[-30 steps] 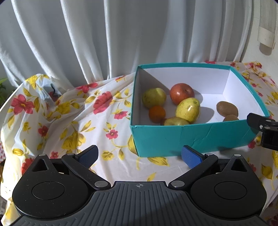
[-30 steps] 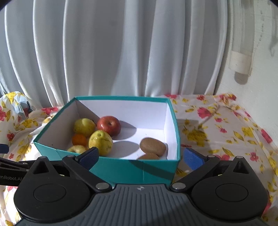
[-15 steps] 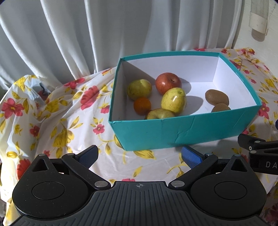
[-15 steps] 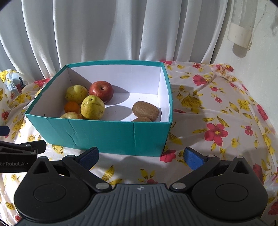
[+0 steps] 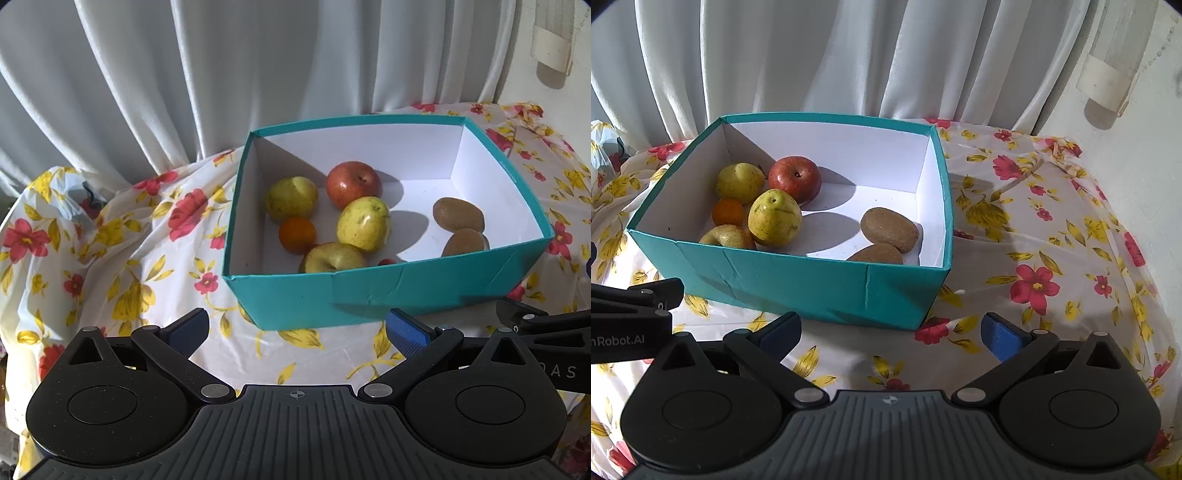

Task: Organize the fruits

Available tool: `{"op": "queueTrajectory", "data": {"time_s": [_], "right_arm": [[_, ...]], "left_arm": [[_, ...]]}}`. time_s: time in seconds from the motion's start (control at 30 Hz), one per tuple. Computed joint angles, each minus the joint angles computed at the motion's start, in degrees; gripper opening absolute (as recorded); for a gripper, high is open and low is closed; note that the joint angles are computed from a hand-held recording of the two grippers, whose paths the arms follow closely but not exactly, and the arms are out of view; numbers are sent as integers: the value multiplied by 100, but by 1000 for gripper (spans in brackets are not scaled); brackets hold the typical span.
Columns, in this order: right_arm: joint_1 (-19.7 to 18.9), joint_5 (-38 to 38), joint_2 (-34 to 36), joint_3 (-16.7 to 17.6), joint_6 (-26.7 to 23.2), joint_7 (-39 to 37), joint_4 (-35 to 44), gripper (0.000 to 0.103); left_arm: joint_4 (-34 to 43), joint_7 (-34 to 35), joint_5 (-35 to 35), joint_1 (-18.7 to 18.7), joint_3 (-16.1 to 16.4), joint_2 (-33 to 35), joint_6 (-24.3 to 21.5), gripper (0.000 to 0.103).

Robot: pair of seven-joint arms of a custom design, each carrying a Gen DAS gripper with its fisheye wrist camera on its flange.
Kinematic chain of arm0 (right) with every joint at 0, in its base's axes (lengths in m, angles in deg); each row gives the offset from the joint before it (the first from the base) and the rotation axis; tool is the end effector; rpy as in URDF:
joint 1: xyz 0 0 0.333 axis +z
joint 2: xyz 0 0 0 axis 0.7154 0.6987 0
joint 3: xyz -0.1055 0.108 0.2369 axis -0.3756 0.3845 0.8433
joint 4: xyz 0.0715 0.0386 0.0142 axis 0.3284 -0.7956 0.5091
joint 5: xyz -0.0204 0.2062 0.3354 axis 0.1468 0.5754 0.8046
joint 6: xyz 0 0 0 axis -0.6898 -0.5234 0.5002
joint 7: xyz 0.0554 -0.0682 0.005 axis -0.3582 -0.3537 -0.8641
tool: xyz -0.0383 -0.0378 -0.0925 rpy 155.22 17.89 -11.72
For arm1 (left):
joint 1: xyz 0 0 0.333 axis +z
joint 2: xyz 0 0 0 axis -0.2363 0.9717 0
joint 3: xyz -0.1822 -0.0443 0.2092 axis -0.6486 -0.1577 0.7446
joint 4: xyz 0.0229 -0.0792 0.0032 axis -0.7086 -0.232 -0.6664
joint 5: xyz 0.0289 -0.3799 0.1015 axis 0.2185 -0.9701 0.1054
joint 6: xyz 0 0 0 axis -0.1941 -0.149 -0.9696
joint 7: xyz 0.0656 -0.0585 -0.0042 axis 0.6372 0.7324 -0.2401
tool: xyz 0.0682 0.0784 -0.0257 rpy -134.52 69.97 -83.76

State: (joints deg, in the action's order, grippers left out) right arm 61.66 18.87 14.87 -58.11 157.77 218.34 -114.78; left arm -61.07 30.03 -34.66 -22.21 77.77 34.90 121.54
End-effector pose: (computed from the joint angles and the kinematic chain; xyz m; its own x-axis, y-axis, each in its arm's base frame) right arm 0.3950 0.2149 0.3516 -0.4103 -0.9071 0.0936 -0.7625 0.2850 -0.5809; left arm 0.4743 -0.1495 0.3496 -0.4651 -0.8722 -0.1516 -0.6822 0.4623 -0.5664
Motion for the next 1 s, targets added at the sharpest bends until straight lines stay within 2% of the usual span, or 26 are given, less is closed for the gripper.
{"op": "queueTrajectory", "data": {"time_s": [0.3,0.57,0.77,1.0], "right_arm": [[71,228,260,-101,-214,-423,265,103],[80,417,349,-210,-209,-649,340,103],[73,381,446,-207,-286,-696,435,103],[96,297,541,-241,-381,-760,527,103]], "left_arm": [[176,-250,293,100,-93,93,-187,103],[293,-521,604,143,-134,178,-254,103],[390,-816,924,202,-166,269,-289,103],[500,-867,972,174,-137,358,-362,103]]}}
